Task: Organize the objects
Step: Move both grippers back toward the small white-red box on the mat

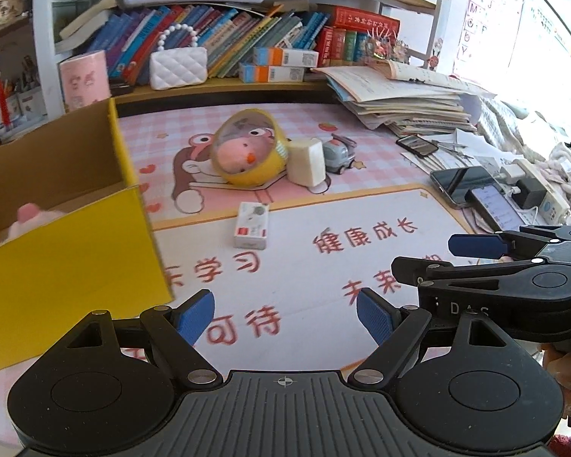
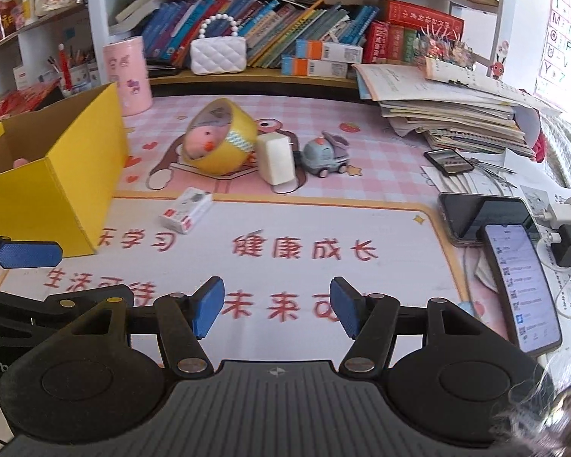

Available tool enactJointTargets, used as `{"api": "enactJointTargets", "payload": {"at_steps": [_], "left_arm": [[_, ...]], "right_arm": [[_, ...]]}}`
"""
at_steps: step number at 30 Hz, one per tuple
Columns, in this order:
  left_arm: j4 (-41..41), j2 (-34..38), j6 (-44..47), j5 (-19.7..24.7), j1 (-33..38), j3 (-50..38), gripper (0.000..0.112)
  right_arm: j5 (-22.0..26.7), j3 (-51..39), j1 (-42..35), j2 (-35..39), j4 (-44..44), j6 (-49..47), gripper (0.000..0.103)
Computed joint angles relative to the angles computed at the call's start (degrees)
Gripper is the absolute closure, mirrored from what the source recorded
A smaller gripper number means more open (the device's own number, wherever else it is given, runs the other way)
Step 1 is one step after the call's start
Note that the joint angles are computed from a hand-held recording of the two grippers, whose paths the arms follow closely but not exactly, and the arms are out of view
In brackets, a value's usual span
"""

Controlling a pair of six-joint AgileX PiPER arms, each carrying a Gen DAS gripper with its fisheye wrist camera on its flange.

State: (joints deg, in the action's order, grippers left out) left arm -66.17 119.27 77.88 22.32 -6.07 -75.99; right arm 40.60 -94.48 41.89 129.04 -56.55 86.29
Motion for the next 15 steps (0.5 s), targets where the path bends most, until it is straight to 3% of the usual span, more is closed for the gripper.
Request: {"api": "enactJointTargets", "payload": {"at_steps": [10, 15], "left_arm": [[14.1, 3.6, -19.3, -5.0, -5.6, -6.5, 0.029], [29.7, 6.2, -36.7, -7.6, -8.2, -10.8, 0.031]], "right_arm": [[-6.4, 4.1, -5.7, -1.9, -3.1, -0.6, 0.044], [-9.7, 5.6, -8.7, -2.5, -5.5, 0.1, 0.044]]}}
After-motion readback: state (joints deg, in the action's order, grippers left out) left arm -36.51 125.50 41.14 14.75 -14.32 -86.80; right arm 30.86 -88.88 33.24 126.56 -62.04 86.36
